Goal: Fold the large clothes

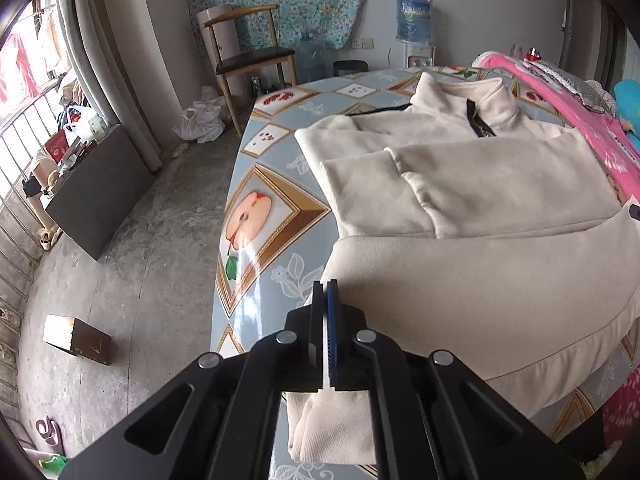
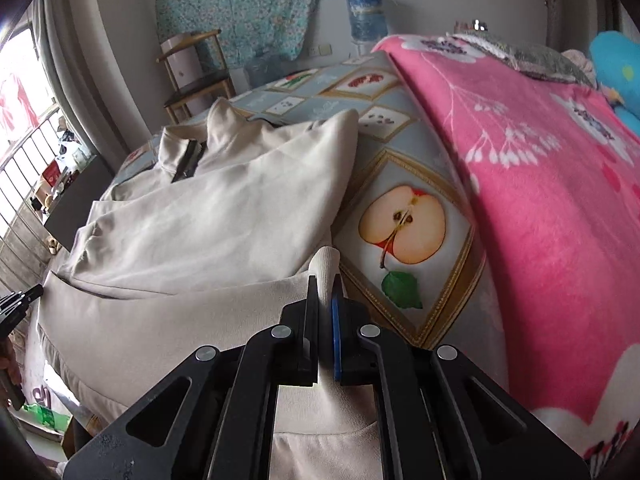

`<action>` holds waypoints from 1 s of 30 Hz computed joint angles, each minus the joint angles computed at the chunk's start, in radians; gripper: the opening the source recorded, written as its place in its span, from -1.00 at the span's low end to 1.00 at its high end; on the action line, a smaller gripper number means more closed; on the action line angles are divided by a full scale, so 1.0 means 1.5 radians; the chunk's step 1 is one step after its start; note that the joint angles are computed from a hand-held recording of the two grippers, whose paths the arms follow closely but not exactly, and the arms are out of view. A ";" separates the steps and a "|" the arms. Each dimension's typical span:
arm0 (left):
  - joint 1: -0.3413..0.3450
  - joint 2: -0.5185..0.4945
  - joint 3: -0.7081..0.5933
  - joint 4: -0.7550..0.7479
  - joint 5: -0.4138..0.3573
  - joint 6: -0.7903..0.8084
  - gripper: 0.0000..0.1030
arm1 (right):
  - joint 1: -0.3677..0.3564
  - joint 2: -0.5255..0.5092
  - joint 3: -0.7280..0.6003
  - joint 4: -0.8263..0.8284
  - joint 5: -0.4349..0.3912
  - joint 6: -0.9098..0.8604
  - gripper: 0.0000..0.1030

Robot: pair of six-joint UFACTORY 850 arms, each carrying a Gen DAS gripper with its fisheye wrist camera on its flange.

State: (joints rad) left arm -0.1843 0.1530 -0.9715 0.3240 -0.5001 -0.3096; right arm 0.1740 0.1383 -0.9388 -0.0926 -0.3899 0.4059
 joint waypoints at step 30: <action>0.065 -0.543 -0.737 -0.579 -0.287 0.276 0.02 | -0.049 -0.548 -0.760 0.428 -0.314 -0.332 0.22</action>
